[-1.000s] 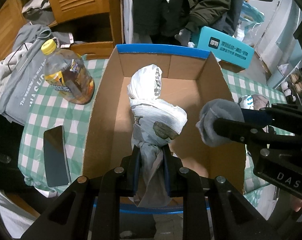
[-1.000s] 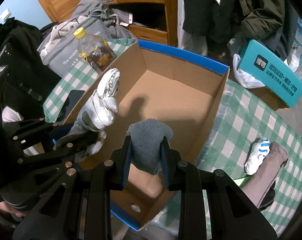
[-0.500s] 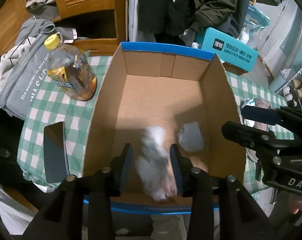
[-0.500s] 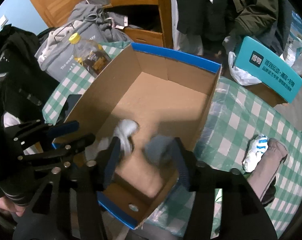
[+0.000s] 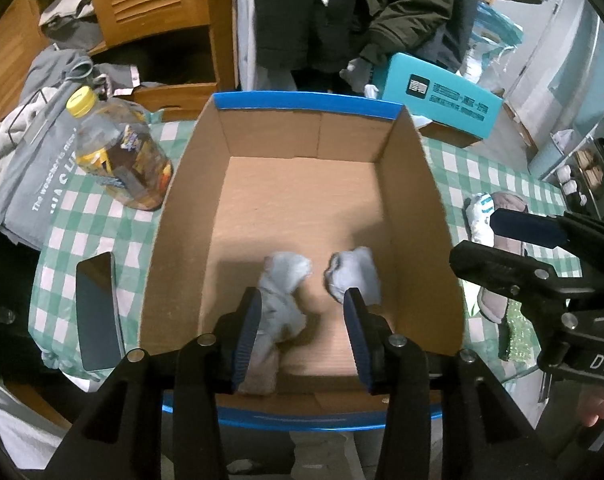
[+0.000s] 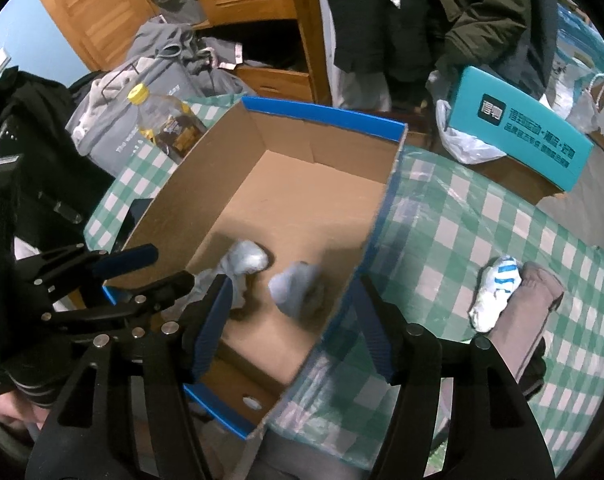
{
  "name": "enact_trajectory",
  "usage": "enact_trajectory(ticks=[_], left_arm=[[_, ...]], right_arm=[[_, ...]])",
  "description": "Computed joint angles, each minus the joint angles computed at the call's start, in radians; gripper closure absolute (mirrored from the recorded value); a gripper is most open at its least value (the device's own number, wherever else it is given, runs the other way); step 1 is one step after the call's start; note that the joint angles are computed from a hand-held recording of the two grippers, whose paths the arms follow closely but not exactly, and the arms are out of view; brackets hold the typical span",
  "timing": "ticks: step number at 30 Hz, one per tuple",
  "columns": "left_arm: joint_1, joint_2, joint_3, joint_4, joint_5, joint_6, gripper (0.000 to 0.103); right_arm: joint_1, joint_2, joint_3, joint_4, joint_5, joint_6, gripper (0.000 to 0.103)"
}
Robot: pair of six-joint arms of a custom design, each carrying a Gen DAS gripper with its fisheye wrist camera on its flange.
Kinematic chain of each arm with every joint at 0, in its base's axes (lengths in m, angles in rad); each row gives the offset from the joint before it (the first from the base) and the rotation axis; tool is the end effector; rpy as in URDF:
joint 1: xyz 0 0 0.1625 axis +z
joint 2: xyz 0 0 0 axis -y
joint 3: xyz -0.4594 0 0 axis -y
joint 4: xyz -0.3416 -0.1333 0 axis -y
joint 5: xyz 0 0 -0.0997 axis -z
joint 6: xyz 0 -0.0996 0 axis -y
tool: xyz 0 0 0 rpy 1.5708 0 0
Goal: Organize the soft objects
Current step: 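Open left tool over box while right tool releases grey-blue sock inside, then move both tools back from the box to the remaining socks on the table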
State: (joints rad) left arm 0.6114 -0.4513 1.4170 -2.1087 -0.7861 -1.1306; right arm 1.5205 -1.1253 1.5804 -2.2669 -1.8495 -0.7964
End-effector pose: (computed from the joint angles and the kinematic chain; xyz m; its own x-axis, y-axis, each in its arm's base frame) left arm -0.4311 -0.5509 -0.0236 -0.7448 -0.1539 -0.6493 0.1672 0.8990 -0.4049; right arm 0.0744 -0.6290 0.3577 -0.7040 -0.6136 0.3574 -0.6499 0.7596 0.0241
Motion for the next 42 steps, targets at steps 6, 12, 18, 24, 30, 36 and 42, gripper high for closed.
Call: enact_trajectory(ticks=[6,12,18,24,30,36,42], left_arm=[[-0.01,0.028,-0.042,0.005,0.005,0.03,0.053],[-0.015,0.058,-0.088,0.01,-0.002,0.068,0.052],[-0.019,0.089,-0.136,0.02,-0.01,0.096,0.052],[-0.022,0.12,-0.182,0.027,-0.019,0.125,0.052],[-0.023,0.157,-0.246,0.056,-0.027,0.144,0.05],[-0.025,0.198,-0.314,0.084,-0.034,0.167,0.045],[-0.029,0.248,-0.398,0.115,-0.044,0.203,0.045]], right_arm=[[-0.025,-0.017,-0.012,0.007,0.011,0.003,0.039],[-0.057,-0.031,-0.027,0.008,0.009,0.005,0.039],[-0.085,-0.044,-0.041,0.008,0.012,-0.003,0.039],[-0.109,-0.059,-0.046,0.002,0.016,-0.011,0.039],[-0.135,-0.064,-0.063,0.004,0.015,-0.015,0.039],[-0.169,-0.073,-0.078,-0.002,0.019,-0.017,0.033],[-0.196,-0.074,-0.104,0.0,0.023,-0.015,0.033]])
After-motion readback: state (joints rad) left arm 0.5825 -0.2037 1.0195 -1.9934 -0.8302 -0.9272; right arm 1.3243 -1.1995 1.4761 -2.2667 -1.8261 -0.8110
